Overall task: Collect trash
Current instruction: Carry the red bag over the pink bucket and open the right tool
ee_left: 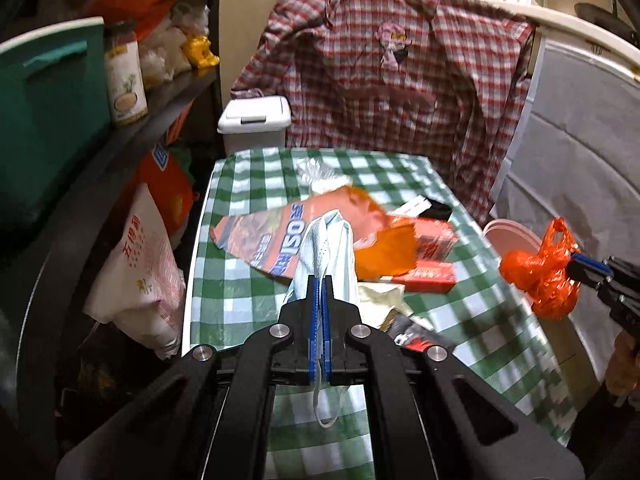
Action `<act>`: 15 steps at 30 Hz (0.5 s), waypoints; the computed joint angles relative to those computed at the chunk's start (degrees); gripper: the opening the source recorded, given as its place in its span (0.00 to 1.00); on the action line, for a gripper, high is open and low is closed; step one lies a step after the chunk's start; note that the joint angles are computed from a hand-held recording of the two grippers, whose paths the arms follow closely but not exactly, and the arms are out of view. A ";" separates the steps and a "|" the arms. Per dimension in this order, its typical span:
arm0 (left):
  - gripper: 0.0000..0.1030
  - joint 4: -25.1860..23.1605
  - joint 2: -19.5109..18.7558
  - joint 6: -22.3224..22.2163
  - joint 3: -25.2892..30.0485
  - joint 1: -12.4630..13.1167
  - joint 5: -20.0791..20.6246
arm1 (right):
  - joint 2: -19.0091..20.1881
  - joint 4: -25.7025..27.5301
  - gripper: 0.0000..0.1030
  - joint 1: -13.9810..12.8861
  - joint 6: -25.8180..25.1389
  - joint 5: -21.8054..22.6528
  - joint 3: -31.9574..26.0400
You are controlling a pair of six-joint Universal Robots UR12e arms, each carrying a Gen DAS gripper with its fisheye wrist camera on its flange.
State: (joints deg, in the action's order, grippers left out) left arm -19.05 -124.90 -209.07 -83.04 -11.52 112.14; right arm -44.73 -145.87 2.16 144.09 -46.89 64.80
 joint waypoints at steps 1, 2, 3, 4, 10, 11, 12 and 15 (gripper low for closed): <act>0.02 0.16 -0.07 -0.15 0.33 -0.24 0.41 | -0.12 -0.47 0.11 -0.13 0.31 0.09 0.13; 0.02 0.42 -0.16 -0.30 0.68 -0.49 0.80 | -0.22 -0.99 0.11 -0.27 0.71 0.19 0.25; 0.02 0.68 -0.30 -0.48 1.04 -0.72 1.05 | -0.30 -1.48 0.11 -0.35 1.15 0.20 0.34; 0.02 1.08 -0.47 -0.63 1.45 -0.98 1.29 | -0.42 -2.01 0.11 -0.49 1.68 0.28 0.51; 0.02 1.68 -1.53 -0.45 3.95 -2.25 2.55 | -0.54 -4.40 0.11 -1.26 5.69 1.32 -0.51; 0.02 1.81 -1.75 -0.48 4.50 -2.46 2.67 | -0.63 -4.62 0.11 -1.44 6.24 1.75 -0.91; 0.02 1.97 -1.96 -0.59 5.05 -2.64 2.79 | -0.66 -5.12 0.11 -1.58 6.67 1.98 -1.30; 0.02 2.21 -2.72 -0.59 6.90 -3.19 3.15 | -0.51 -6.46 0.11 -2.00 8.24 2.31 -3.14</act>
